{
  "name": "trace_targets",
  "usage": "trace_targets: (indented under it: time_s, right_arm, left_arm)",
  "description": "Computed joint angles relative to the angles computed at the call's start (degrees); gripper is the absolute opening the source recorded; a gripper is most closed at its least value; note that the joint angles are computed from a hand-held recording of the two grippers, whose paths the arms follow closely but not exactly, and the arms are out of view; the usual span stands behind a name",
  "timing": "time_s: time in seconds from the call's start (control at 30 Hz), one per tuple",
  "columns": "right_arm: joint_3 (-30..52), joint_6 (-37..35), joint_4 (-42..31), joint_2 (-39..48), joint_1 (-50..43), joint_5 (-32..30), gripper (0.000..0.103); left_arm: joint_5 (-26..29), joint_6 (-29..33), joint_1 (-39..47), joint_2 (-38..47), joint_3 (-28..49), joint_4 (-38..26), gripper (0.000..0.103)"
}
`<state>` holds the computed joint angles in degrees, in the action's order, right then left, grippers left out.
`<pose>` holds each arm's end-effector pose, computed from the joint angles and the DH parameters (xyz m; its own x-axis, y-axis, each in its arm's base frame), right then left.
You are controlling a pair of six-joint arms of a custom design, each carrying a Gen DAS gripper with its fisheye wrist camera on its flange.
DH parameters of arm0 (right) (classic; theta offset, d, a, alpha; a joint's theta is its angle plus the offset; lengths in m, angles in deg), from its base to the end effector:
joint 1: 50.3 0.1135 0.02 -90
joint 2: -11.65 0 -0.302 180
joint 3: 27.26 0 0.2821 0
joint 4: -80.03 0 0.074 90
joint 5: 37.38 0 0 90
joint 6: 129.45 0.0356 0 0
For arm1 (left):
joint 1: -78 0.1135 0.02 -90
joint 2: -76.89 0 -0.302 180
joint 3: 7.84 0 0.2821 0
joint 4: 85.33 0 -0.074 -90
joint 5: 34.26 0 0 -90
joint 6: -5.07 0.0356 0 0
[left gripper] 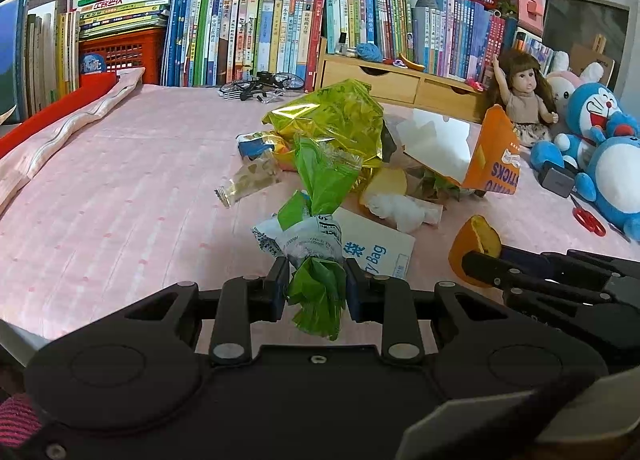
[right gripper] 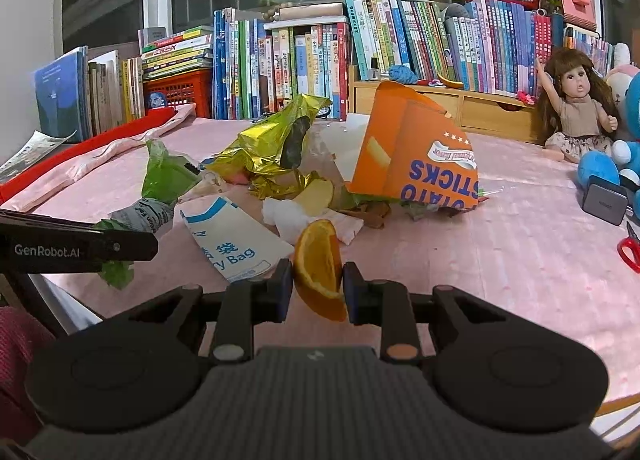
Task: Collect trash
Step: 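Lift both held items and lower them past the table edge over the bin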
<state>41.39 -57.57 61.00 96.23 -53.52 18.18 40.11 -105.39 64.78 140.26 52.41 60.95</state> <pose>0.3480 0.0006 0.2775 -0.4142 -0.2336 -0.8797 -0.5737 0.8173 0.0531 0.2485 -0.0485 0.3032 -0.5505 -0.2165 -0.8063 -0.1944 0.9725 -0.1284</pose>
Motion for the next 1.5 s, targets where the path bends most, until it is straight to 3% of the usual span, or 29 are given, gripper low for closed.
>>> trace_targets:
  time_s: [0.43, 0.67, 0.9, 1.13, 1.5]
  right_arm:
    - [-1.46, -2.75, -5.54, -3.69, -1.81, -3.44, 0.032]
    - [-3.47, -8.37, -14.77, -8.62, -5.63, -8.0, 0.032]
    - [-4.2, -16.94, -26.11, -10.94, -9.75, -10.5, 0.032]
    - [-4.74, -20.69, -31.03, -8.58, -10.62, -8.49, 0.032]
    - [-6.59, -21.24, -31.1, -4.79, -8.89, -3.28, 0.033]
  left_arm:
    - [1.37, -0.67, -2.38, -3.72, -1.14, -3.41, 0.027]
    - [1.35, -3.72, -7.49, -8.73, -2.58, -8.24, 0.027]
    - [-0.27, -10.52, -14.83, -13.0, -4.72, -15.34, 0.027]
    - [0.35, -13.72, -19.29, -12.42, -7.5, -19.77, 0.027]
    - [4.12, -13.58, -16.39, -6.61, -10.07, -20.36, 0.027]
